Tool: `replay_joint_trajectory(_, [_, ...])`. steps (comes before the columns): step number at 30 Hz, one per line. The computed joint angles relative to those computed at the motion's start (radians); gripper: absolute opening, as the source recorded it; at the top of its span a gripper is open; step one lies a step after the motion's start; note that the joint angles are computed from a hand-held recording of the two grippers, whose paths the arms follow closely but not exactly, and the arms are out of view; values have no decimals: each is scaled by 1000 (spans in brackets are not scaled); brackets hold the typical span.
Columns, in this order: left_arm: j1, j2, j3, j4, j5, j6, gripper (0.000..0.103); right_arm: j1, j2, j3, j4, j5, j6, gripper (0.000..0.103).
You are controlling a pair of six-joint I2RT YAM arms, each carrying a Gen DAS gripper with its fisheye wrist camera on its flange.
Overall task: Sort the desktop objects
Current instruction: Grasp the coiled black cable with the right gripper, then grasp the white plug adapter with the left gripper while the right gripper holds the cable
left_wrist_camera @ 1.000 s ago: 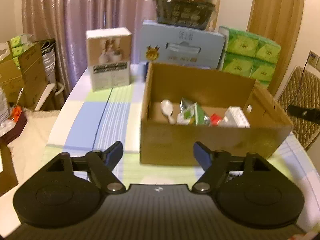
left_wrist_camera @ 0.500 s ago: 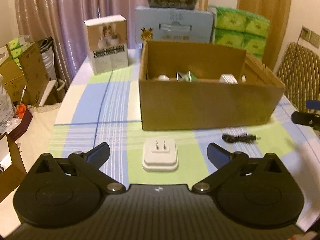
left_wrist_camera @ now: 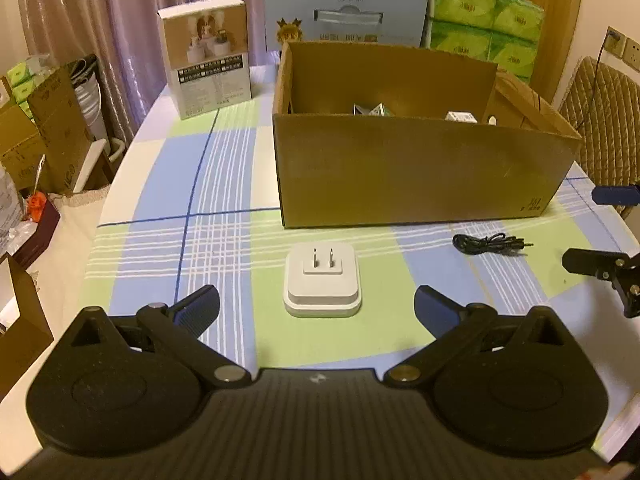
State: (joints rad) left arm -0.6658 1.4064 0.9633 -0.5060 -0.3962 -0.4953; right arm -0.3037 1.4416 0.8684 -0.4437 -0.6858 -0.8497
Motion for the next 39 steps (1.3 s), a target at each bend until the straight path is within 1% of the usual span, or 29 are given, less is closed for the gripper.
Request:
replay_joint_trajectory(3, [14,18,7,1,15,9,102,12,47,37,-45,16,-28,101])
replay_joint_trajectory(7, [20,40,13,6,15,31,101,24,88,60,-57,29,-45,100])
replay_joint_trajectory(10, [27,50,11,27,26,51,101,43,127,78,-46,53,-39,96])
replay_joint_trajectory(15, [32,77,19,42,20,76,101,85,199,107,-29,96,-48,82])
replay_joint_trajectory(20, [52,102,18,60,39,87,100,118,276,153,-1,108,-22,73])
replay_joint_trajectory(22, [59,110,18,65,49,93,100,133,310,176,1,119,-18,66])
replay_joint_trajectory(23, [64,113,19,68,58,95,97,141,327,189,-6,127,-20,61])
replay_joint_trajectory(24, [70,118,20,71,71,96,95,149,345,201,-9,138,-23,57])
replay_joint_trajectory(25, [76,124,22,73,83,96,94,154,356,206,-5,148,-23,56])
replay_joint_trajectory(26, [78,128,22,75,85,98,94,160,364,210,-2,158,-23,53])
replay_joint_trajectory(27, [81,135,23,78,87,104,94,164,372,217,-5,167,-24,48])
replay_joint_trajectory(29, [91,148,22,94,95,119,94,169,378,226,-17,170,-20,41])
replay_joint_trajectory(31, [103,162,20,116,108,131,91,172,373,230,-34,174,-19,34])
replay_joint_trajectory(33, [114,177,20,135,123,133,88,176,363,230,-53,177,-22,19])
replay_joint_trajectory(35, [120,192,22,154,134,140,86,184,346,218,-63,186,-18,15])
replay_joint_trajectory(39, [128,220,28,184,153,158,81,190,342,235,-136,169,7,13])
